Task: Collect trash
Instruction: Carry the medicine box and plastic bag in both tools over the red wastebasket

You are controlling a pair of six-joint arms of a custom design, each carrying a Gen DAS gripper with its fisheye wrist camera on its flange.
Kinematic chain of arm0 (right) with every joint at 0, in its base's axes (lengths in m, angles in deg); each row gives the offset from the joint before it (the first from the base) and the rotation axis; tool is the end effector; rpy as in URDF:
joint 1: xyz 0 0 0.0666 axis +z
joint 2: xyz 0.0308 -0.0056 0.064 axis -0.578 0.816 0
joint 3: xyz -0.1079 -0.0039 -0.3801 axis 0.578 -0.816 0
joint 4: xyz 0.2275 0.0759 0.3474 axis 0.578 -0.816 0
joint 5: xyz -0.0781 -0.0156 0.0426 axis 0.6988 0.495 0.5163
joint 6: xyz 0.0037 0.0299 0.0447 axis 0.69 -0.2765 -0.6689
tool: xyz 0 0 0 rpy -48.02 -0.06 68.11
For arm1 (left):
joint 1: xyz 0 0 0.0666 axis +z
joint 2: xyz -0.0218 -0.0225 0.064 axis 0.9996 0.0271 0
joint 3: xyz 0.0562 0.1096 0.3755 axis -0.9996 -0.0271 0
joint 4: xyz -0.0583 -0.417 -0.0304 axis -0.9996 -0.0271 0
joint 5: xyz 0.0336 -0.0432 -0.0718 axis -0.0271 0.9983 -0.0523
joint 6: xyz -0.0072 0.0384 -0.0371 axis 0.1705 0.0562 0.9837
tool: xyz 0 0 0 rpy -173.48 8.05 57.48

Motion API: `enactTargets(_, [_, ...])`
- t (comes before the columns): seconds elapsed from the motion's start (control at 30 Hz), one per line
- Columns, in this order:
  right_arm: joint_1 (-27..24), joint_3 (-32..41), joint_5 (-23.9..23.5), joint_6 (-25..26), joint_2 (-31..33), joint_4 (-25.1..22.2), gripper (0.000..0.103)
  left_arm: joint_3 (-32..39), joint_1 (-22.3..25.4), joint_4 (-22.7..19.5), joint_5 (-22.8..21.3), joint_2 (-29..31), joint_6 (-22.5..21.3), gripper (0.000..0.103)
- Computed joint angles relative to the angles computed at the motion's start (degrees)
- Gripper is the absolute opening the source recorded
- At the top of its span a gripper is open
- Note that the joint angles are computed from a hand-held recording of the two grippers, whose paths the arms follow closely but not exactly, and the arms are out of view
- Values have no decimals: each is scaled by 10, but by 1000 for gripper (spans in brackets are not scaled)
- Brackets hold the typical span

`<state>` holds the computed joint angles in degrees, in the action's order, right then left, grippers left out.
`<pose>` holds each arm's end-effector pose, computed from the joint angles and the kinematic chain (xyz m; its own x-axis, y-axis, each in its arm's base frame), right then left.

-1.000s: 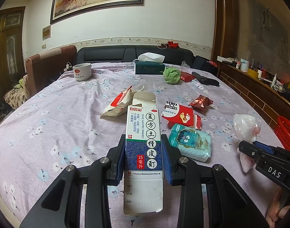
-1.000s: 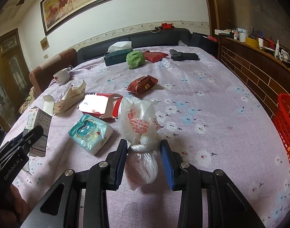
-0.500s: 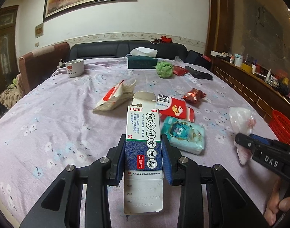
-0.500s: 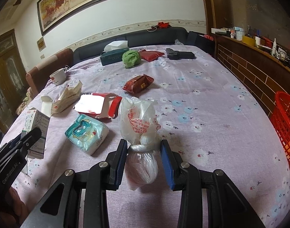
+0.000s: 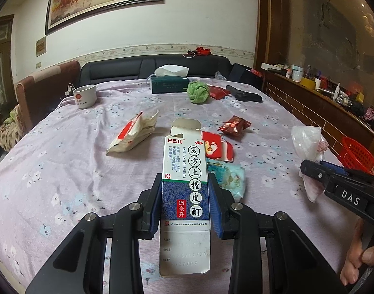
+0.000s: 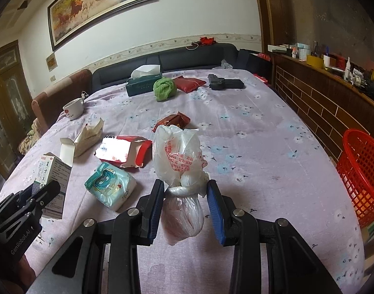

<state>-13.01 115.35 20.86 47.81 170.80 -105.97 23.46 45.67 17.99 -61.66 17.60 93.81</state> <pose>0.5037 0.2180 0.4582 -0.5583 -0.2989 -0.7739 -0.6161 0.7741 0.1454 0.3797 -0.3139 0.4476 -0.4699 -0.2920 -0.8330 -0.4833 0.8748 -0.0340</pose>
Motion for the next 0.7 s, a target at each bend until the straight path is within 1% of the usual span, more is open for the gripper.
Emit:
enactTargets(0.03, [-1,1,0,0,1,-1,38,6,0,1,3,4,-7,32])
enactTargets(0.1, [-4,1,-4,-1,2,-4,38,24,-1,14,10,12,-35,32])
enactTargets(0.2, [-15,11,-26,-10,6,-15,38,62,-2,47,37,33,-93,32])
enactTargets(0.27, [-29,16,-38,-23,5,-14,38,96,-3,66,58,54,-132,32])
enactTargets(0.37, [-59,23,-54,-43,0,-8,38,159,-4,95,104,96,-192,32])
enactTargets(0.47, [-98,37,-71,-67,2,-4,38,241,-5,108,159,151,-240,32])
enactTargets(0.57, [-149,58,-83,-92,12,-3,39,339,-3,104,227,219,-268,32])
enactTargets(0.6, [-167,68,-85,-96,18,-6,39,382,-2,97,252,249,-275,33])
enactTargets(0.63, [-182,73,-87,-101,20,-7,39,416,-2,89,267,272,-279,33])
enactTargets(0.67, [-196,82,-91,-107,25,-10,39,470,-1,74,290,309,-285,33])
enactTargets(0.7, [-211,95,-97,-111,34,-16,39,510,-1,62,301,335,-288,33])
